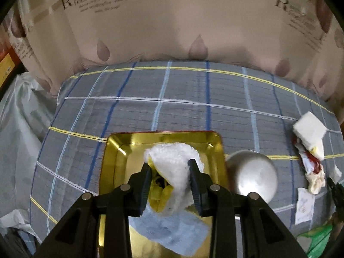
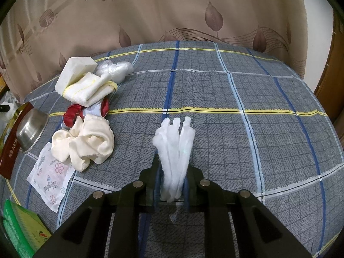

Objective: Organize soft objects
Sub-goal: 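Carry the fluffy towel into the gold tray and open the left gripper while the right holds the cloth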

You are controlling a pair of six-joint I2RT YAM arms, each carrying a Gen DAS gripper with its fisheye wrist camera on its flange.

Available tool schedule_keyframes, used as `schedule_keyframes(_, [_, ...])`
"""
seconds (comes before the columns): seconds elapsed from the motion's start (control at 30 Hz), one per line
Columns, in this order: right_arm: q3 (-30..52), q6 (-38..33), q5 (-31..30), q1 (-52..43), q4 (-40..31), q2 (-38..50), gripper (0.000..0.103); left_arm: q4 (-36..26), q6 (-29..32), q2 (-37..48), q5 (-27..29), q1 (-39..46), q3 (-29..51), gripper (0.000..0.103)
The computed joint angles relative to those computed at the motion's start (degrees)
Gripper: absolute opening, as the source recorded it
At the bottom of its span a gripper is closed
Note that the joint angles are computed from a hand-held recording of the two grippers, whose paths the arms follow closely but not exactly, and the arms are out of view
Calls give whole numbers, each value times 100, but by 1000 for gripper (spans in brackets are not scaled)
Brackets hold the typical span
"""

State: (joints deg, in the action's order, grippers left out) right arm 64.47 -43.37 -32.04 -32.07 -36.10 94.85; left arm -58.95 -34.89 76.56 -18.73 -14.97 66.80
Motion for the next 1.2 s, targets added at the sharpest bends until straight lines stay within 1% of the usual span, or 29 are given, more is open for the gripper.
schedule_keyframes(0.13, [-25, -38, 31, 16, 36, -18, 19, 260, 217, 24, 281, 415, -178, 35])
schedule_keyframes(0.23, [-37, -64, 51, 21, 52, -30, 20, 359, 243, 90, 416, 673, -247, 37])
schedule_keyframes(0.33, [-32, -79, 53, 17, 46, -32, 20, 309, 179, 175, 250, 773, -253, 44])
schedule_keyframes(0.4, [-36, -71, 62, 26, 56, -34, 20, 306, 222, 167, 335, 896, -307, 48])
schedule_keyframes(0.47, [-41, -75, 66, 26, 63, -36, 20, 286, 235, 127, 438, 976, -358, 50])
schedule_keyframes(0.67, [-79, -92, 101, 39, 110, -61, 21, 122, 247, -20, 370, 1095, -390, 51])
schedule_keyframes(0.73, [-82, -98, 110, 44, 119, -61, 21, 50, 227, -113, 269, 1074, -387, 51])
schedule_keyframes(0.83, [-78, -95, 108, 44, 112, -61, 21, -78, 242, -270, 74, 946, -394, 51])
schedule_keyframes(0.97, [-70, -112, 96, 47, 84, -63, 23, -303, 120, -581, -271, 485, -466, 51])
schedule_keyframes(1.07, [-53, -119, 88, 41, 72, -46, 23, -524, -186, -811, -595, -44, -534, 51])
schedule_keyframes(1.2, [-39, -124, 78, 32, 59, -35, 23, -882, -844, -1091, -1068, -836, -651, 51])
